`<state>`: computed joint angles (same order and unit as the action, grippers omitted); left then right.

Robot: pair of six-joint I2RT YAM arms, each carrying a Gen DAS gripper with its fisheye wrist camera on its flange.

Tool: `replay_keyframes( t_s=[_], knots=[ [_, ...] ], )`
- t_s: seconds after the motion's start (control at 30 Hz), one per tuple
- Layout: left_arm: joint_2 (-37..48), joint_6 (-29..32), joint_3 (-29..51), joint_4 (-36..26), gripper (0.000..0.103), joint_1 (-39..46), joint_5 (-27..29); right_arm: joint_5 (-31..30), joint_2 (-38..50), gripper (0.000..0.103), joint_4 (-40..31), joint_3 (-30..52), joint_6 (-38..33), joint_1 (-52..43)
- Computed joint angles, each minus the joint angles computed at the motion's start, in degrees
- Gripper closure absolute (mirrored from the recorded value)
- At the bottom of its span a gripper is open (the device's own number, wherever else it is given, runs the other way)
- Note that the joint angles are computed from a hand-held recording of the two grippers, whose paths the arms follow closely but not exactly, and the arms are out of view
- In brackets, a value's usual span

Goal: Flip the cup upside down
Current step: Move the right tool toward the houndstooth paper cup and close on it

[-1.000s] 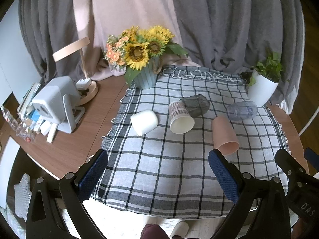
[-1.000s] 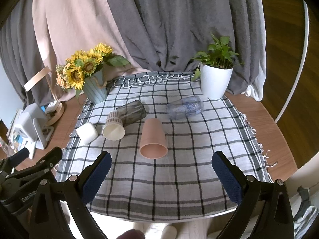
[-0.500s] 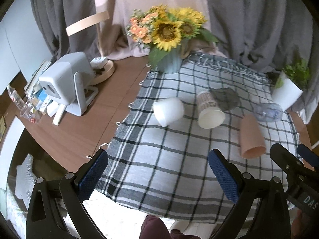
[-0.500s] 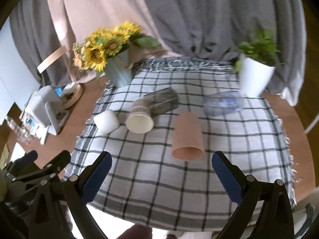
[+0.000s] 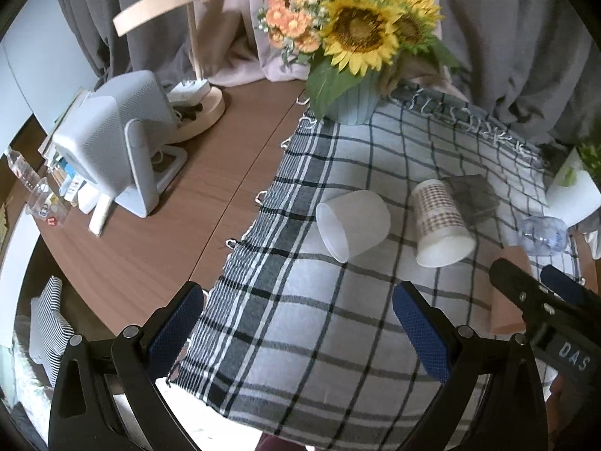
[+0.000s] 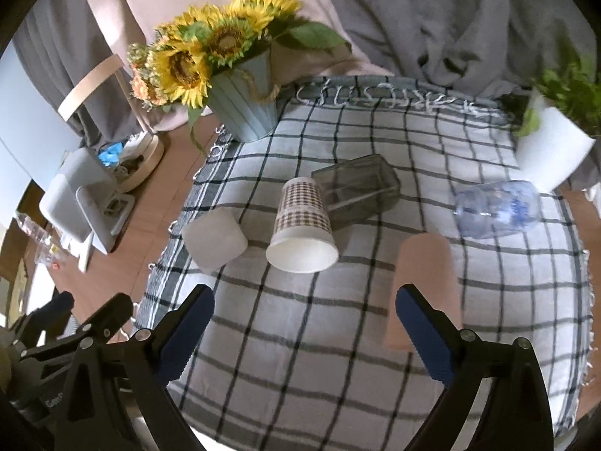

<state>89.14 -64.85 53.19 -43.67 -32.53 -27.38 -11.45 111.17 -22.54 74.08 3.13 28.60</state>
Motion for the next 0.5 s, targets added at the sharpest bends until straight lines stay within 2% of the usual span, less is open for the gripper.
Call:
replay_keyframes(
  t_s=[0.23,0.5],
  knots=[
    [5.48,9.30,-0.17,7.05,0.000,7.76,4.21,0.42,12.41,0.012,-2.85,12.92,1.04,1.35],
    [11.60,16.71,1.50,11.82,0.000,13.92,8.50,2.02,25.56,0.017,-10.74,29.13,3.14,2.93]
  ],
)
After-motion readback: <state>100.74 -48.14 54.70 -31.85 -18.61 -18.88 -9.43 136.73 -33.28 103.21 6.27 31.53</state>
